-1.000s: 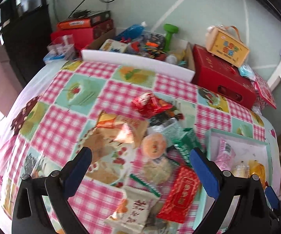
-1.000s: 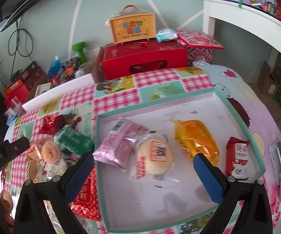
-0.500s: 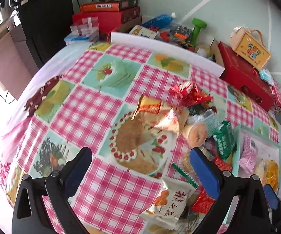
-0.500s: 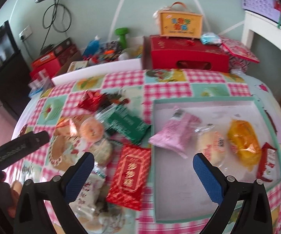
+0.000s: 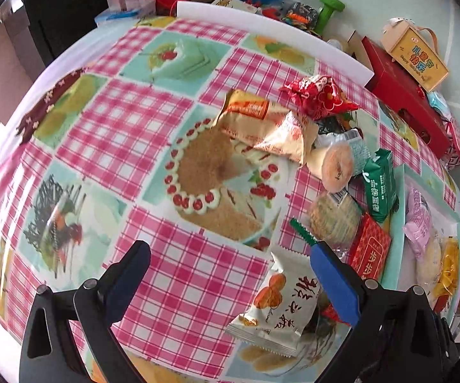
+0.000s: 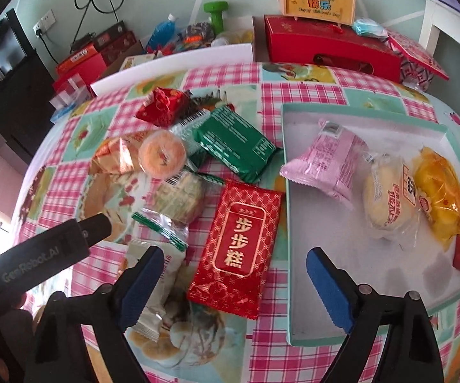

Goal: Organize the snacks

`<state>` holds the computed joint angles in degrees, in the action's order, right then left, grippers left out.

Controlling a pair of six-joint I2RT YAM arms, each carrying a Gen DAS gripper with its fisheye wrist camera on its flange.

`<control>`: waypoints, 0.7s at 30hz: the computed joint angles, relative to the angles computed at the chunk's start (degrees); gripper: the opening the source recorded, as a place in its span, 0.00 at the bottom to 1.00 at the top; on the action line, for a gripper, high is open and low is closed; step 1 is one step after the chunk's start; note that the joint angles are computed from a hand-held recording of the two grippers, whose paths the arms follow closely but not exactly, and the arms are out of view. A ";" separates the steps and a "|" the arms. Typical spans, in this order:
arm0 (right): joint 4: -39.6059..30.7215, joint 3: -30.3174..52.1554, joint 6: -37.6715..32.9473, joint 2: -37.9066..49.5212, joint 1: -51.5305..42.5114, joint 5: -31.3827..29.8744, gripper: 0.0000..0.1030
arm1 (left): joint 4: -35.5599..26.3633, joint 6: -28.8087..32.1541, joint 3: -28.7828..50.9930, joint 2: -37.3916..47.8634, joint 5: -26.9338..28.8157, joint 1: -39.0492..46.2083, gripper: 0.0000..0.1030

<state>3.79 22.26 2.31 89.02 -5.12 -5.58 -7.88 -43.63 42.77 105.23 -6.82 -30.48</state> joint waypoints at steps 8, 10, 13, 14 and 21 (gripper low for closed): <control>-1.97 1.22 -0.84 0.87 -2.94 1.45 0.89 | -0.38 0.43 1.24 1.54 0.91 -0.87 0.97; -2.54 1.84 -1.02 1.69 -4.42 1.51 0.89 | -0.06 0.93 1.71 2.32 1.92 -1.13 0.97; -3.42 2.50 -1.59 1.93 -7.01 1.70 0.89 | 1.73 1.44 1.74 3.45 5.01 -0.91 0.97; -3.58 2.61 -1.78 1.89 -7.84 1.90 0.89 | 1.90 1.54 1.95 3.88 5.45 -1.00 0.97; -4.70 3.80 -3.48 2.64 -13.19 0.51 0.89 | 1.43 2.77 4.55 6.96 6.42 -2.83 0.89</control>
<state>-0.90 26.06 -1.17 91.66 -18.31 -5.08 -6.45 -40.86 47.32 112.19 -0.40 -33.31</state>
